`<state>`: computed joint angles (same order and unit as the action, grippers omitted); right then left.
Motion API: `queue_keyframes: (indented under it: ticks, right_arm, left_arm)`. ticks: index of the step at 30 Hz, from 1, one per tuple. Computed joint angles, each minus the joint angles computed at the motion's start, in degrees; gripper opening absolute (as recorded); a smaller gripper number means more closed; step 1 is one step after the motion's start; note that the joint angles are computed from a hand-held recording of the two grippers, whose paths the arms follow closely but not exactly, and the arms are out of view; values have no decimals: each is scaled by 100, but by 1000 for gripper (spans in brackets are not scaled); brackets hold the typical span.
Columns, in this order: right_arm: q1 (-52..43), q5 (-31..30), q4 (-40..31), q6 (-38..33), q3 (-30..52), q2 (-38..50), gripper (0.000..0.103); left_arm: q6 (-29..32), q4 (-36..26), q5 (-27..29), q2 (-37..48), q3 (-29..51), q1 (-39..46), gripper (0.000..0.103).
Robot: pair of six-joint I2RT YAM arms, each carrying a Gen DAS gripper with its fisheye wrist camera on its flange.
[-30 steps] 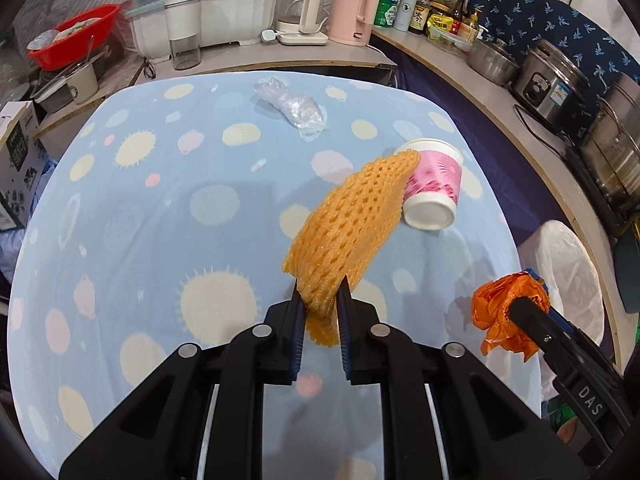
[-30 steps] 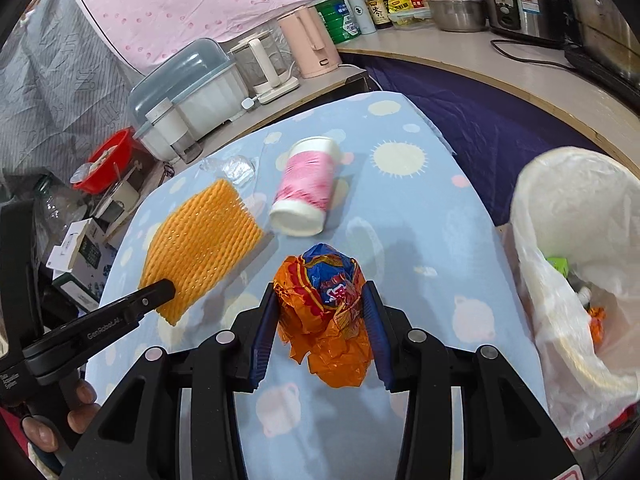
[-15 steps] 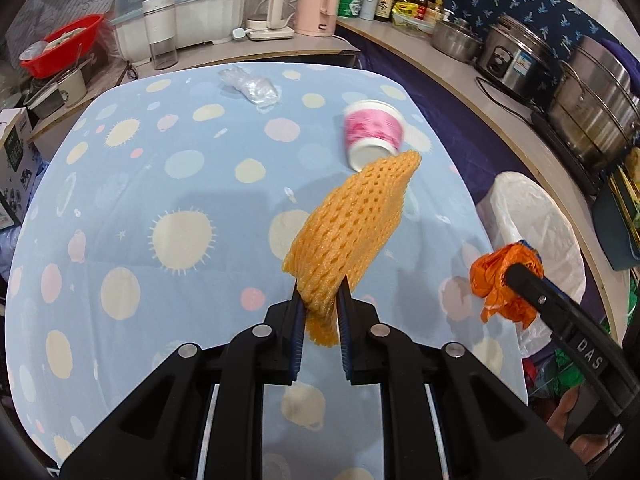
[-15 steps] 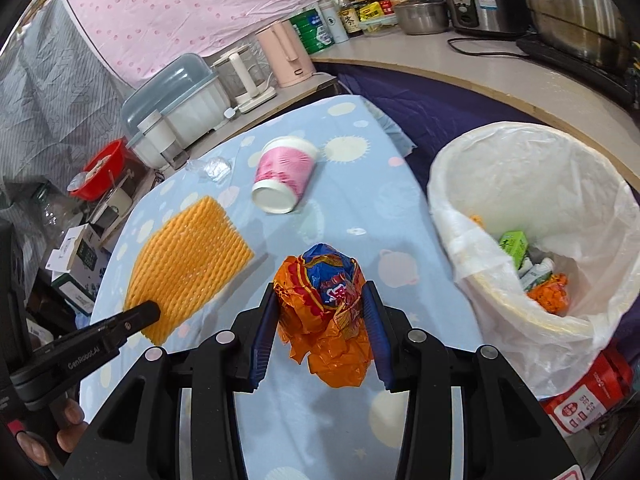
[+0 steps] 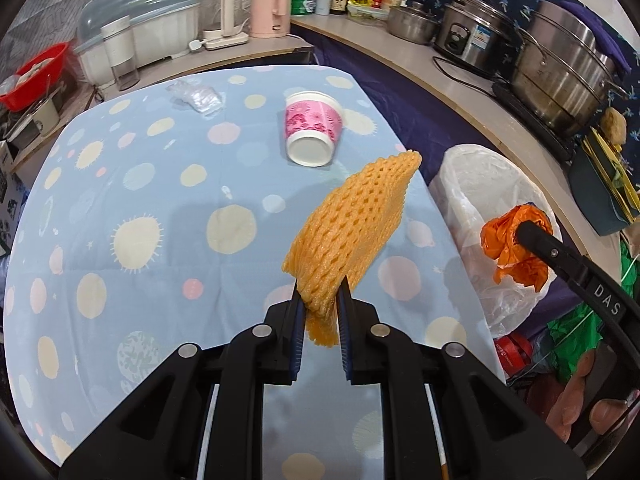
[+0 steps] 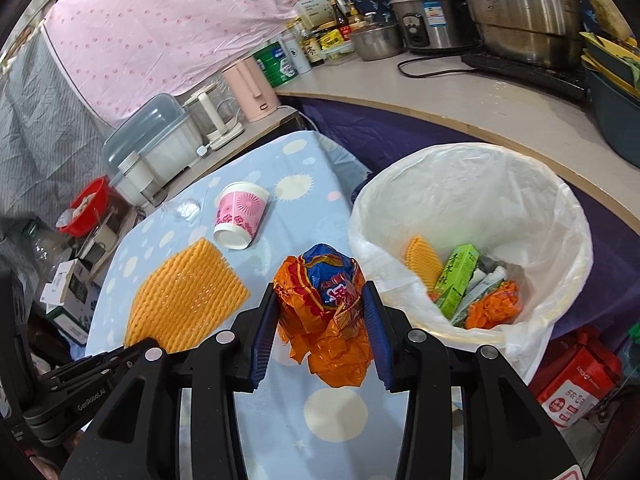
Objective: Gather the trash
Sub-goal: 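Carry the sleeve and wrapper over the trash bin with both tools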
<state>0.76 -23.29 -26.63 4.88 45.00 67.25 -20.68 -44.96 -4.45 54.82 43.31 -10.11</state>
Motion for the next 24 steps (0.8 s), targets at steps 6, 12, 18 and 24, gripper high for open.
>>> queue_keyframes:
  ticks: [6,12,18,24]
  right_arm:
    - [-440,-79,-126,-260,80,-75,40]
    - [-1023,-357,-192,-471,257,120,40]
    - [-1495,-537,-199,-624,429,361,40]
    - [-1941,-711,-187,-738,670,663,40]
  left_arm:
    - [-275,98,-242,300,168,-589,14]
    - [-475,248,-462,760,462,-1132,14]
    - [-578,391,-619,1289,831,-1522,14]
    - [-634,478,-777,1781,1303,-1857,14]
